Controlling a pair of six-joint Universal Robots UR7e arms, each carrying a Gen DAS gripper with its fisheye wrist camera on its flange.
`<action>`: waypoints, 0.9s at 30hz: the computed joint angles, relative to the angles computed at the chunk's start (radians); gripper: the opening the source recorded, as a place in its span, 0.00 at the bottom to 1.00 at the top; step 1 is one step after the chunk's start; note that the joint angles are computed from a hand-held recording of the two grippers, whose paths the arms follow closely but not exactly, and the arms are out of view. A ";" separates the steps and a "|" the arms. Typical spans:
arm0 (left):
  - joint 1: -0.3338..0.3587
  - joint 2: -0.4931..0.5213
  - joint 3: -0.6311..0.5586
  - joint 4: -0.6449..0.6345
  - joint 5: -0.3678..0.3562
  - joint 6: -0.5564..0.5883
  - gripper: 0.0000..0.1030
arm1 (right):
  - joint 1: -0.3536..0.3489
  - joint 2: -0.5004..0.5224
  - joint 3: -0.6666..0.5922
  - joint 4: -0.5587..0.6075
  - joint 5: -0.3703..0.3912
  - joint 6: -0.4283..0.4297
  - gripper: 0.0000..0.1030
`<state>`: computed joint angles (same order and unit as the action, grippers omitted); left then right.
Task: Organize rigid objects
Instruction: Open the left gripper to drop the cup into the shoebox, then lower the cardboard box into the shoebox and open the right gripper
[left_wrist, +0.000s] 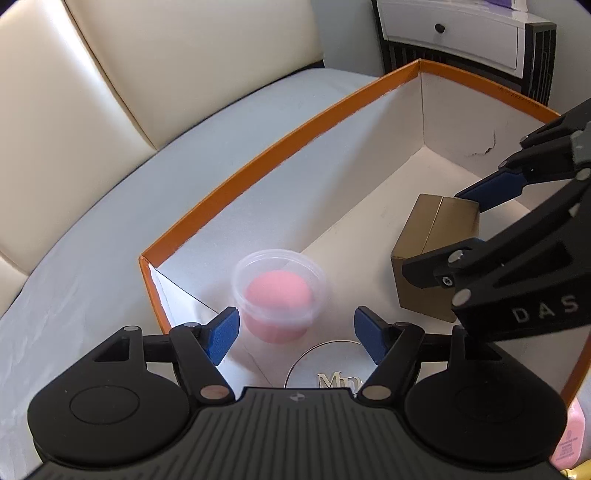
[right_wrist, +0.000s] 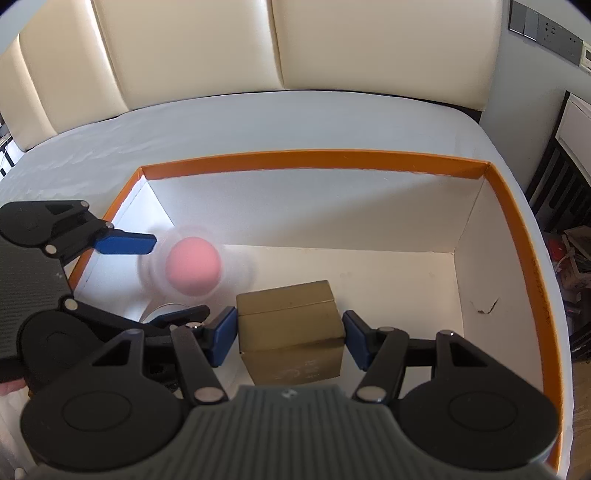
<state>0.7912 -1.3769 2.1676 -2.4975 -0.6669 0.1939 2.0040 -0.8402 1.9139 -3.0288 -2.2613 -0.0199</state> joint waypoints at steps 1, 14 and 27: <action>-0.006 -0.013 0.010 -0.010 0.001 -0.001 0.81 | 0.001 0.000 0.000 0.001 -0.003 -0.001 0.60; -0.091 -0.211 0.062 0.065 0.029 -0.216 0.81 | 0.024 0.028 -0.019 0.026 -0.043 0.007 0.60; -0.069 -0.229 0.037 0.189 0.017 -0.399 0.81 | 0.051 0.068 -0.041 0.052 -0.091 0.001 0.60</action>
<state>0.7224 -1.6063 2.2046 -2.3087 -0.6497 -0.2050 2.0547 -0.7721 1.8728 -2.9767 -2.3523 -0.0193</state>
